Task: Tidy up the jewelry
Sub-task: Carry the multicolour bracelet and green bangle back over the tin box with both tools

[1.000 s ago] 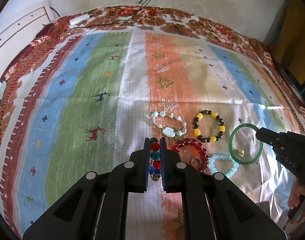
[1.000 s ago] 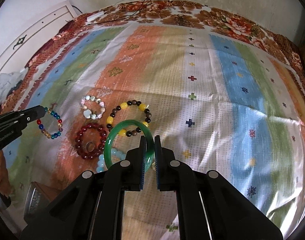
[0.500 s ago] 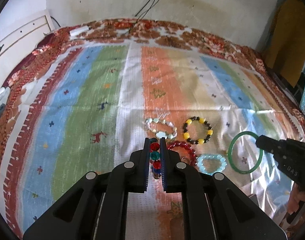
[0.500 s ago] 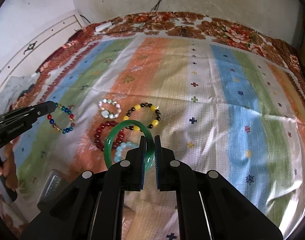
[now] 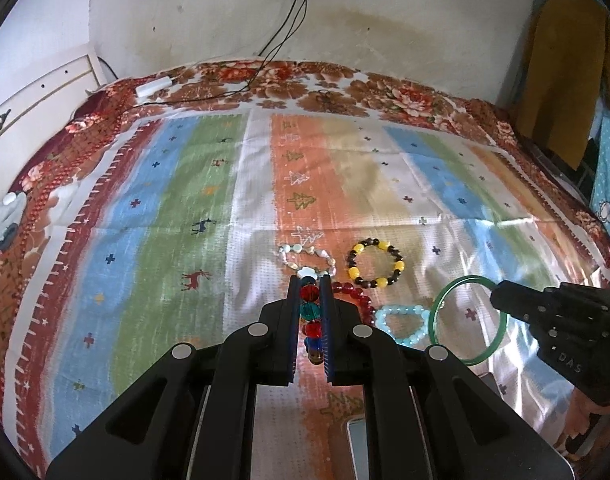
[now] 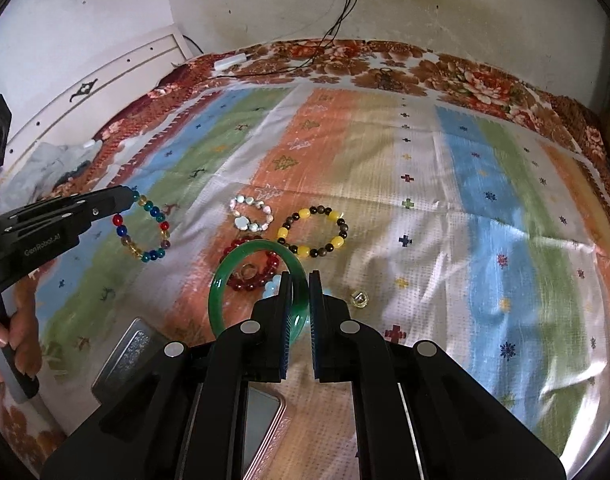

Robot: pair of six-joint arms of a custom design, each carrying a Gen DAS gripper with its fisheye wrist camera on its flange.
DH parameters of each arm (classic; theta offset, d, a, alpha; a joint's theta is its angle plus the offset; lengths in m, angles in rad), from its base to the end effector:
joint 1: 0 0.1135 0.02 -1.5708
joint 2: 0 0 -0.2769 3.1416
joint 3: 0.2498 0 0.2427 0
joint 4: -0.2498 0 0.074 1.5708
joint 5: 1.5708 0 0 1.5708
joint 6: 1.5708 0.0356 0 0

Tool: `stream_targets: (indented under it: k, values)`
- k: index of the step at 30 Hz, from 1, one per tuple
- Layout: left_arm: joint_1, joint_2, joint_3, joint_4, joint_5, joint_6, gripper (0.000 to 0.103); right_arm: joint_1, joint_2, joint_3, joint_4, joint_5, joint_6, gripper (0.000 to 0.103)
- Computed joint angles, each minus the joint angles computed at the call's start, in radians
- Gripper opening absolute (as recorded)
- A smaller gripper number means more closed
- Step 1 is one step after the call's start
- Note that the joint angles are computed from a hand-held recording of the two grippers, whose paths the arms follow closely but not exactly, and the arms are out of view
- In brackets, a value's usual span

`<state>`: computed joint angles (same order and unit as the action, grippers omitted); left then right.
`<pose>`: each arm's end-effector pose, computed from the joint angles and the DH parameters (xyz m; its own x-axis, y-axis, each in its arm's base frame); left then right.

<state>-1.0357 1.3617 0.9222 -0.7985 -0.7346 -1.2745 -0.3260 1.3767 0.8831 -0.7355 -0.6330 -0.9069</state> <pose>0.1397 -0.1888 0.2437 -0.6445 -0.3047 -0.7013 -0.3071 0.9431 -0.1275 0.2308 -0.0558 0.2298 -0.6055 -0.4656 -0.6455 -0.6596 0.7474 0.0795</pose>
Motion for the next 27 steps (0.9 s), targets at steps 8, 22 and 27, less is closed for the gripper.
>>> stream_targets:
  k: [8, 22, 27]
  values:
    - [-0.082, 0.003, 0.010, 0.020, -0.052, 0.000, 0.009, -0.077, -0.024, 0.012, -0.118, -0.116, -0.103, 0.009]
    - [-0.219, 0.045, 0.055, -0.060, -0.136, -0.125, 0.009, -0.171, -0.034, 0.011, -0.250, -0.176, -0.251, 0.009]
    - [-0.262, 0.066, 0.064, -0.073, -0.138, -0.151, 0.009, -0.203, -0.040, 0.004, -0.276, -0.174, -0.284, 0.009]
